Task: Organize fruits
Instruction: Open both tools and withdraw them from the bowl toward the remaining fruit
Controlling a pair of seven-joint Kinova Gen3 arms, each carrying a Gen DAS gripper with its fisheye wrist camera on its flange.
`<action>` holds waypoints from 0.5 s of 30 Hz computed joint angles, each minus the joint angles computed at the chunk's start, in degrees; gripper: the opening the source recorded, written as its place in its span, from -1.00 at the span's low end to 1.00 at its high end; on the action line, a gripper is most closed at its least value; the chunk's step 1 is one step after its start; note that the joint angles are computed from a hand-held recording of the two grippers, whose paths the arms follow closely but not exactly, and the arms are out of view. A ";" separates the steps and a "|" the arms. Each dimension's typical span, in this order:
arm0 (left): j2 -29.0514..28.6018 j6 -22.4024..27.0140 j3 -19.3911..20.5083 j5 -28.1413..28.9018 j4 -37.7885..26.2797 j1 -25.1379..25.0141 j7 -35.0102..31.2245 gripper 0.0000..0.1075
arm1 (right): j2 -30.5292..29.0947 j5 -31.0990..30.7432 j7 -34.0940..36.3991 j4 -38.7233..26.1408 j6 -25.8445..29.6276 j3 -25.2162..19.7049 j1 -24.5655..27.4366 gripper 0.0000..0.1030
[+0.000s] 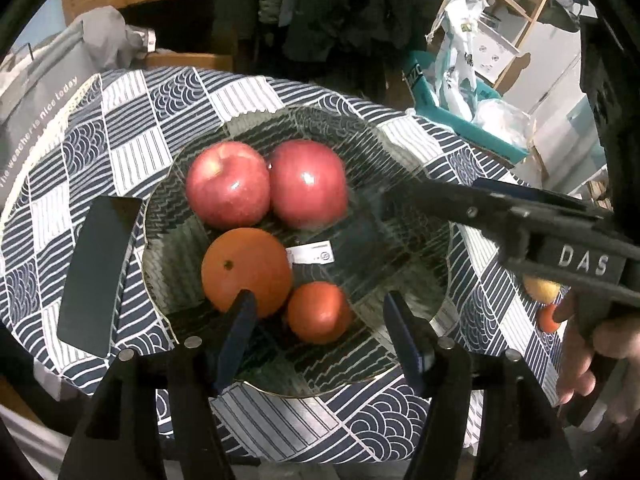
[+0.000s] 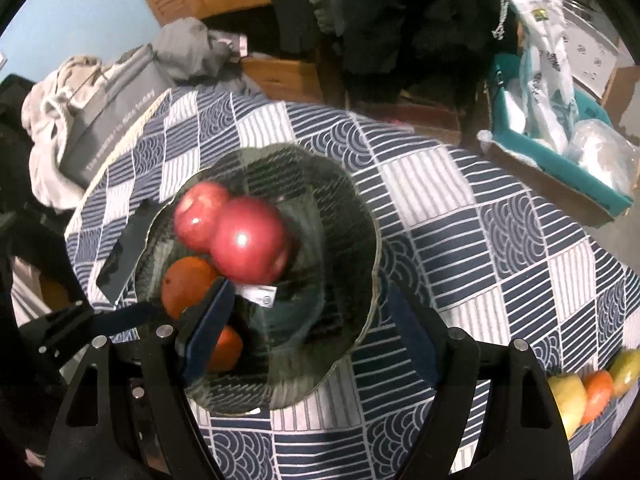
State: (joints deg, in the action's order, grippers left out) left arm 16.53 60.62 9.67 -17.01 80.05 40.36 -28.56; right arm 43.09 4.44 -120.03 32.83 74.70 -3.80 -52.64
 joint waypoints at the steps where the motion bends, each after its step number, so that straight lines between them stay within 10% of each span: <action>1: -0.10 0.22 -0.08 -0.56 -0.29 0.35 0.33 0.25 | -0.46 0.11 -0.38 0.55 -0.42 0.17 0.04 0.56; 15: -0.15 2.11 0.22 -5.72 -4.62 3.70 0.77 0.25 | -6.34 8.97 -3.88 3.88 -0.06 3.03 -3.59 0.56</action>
State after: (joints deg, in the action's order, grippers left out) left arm 16.37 62.73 9.88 -22.74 75.43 44.06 -27.79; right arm 36.75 13.41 -123.91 36.71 74.64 -0.77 -56.23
